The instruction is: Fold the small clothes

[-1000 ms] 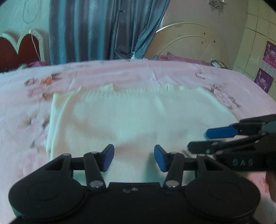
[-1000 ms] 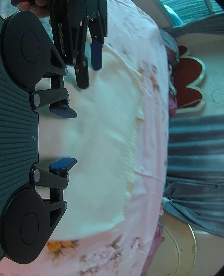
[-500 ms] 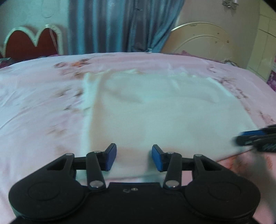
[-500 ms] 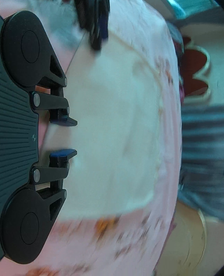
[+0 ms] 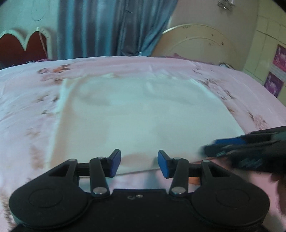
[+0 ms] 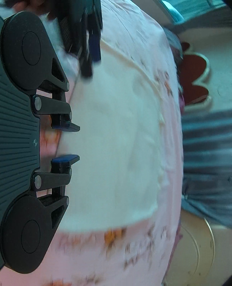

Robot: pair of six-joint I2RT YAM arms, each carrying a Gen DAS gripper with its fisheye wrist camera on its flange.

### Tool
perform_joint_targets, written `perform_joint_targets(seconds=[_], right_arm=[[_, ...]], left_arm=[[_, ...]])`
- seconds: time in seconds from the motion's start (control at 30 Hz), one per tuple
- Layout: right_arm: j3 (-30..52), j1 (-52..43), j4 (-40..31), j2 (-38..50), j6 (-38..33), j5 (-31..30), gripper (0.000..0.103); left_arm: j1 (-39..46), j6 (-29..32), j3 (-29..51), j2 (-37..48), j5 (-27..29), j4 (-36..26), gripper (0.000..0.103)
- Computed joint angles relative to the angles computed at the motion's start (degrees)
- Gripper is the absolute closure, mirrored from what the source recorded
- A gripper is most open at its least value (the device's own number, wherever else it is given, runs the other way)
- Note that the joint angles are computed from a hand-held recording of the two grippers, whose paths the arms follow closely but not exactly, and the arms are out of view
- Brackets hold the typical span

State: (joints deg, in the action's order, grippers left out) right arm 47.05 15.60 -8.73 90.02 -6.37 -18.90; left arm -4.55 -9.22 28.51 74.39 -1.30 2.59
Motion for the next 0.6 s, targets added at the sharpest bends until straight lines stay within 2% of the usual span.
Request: perform_joint_targets(seconds=[0.07, 0.17, 0.33, 0.4, 0.47, 0.5, 0.6], right_arm=[[-0.05, 1.18, 0.28, 0.96, 0.18, 0.77, 0.074], [-0.87, 1.02, 1.45, 1.33, -1.06, 0.67, 0.074], [-2.75, -4.96, 3.42, -0.81, -0.82, 2.19, 0.074], [-2.59, -9.97, 3.05, -0.59, -0.11, 1.86, 0.074], [-1.63, -13.05, 2.33, 1.56, -1.31, 1.96, 0.074], [-1.69, -14.4, 2.53, 2.07, -1.62, 0.63, 0.075], [-2.34, -15.25, 2.51, 1.4, -3.17, 0.48, 0.08]], left_arm=[[-1.65, -1.7, 1.33, 3.22, -1.26, 0.28, 0.059], [-1.7, -1.45, 0.34, 4.47, -1.63, 2.37, 0.056], [3.67, -0.4, -3.81, -2.75, -2.83, 2.37, 0.059], [8.91, 0.72, -5.17, -4.22, -1.46, 1.72, 0.061], [13.95, 2.84, -6.09, -3.63, 2.24, 2.23, 0.069], [15.48, 3.74, -6.66, -3.9, 3.81, 2.86, 0.069], [15.11, 4.68, -6.68, -5.14, 2.75, 1.45, 0.069]])
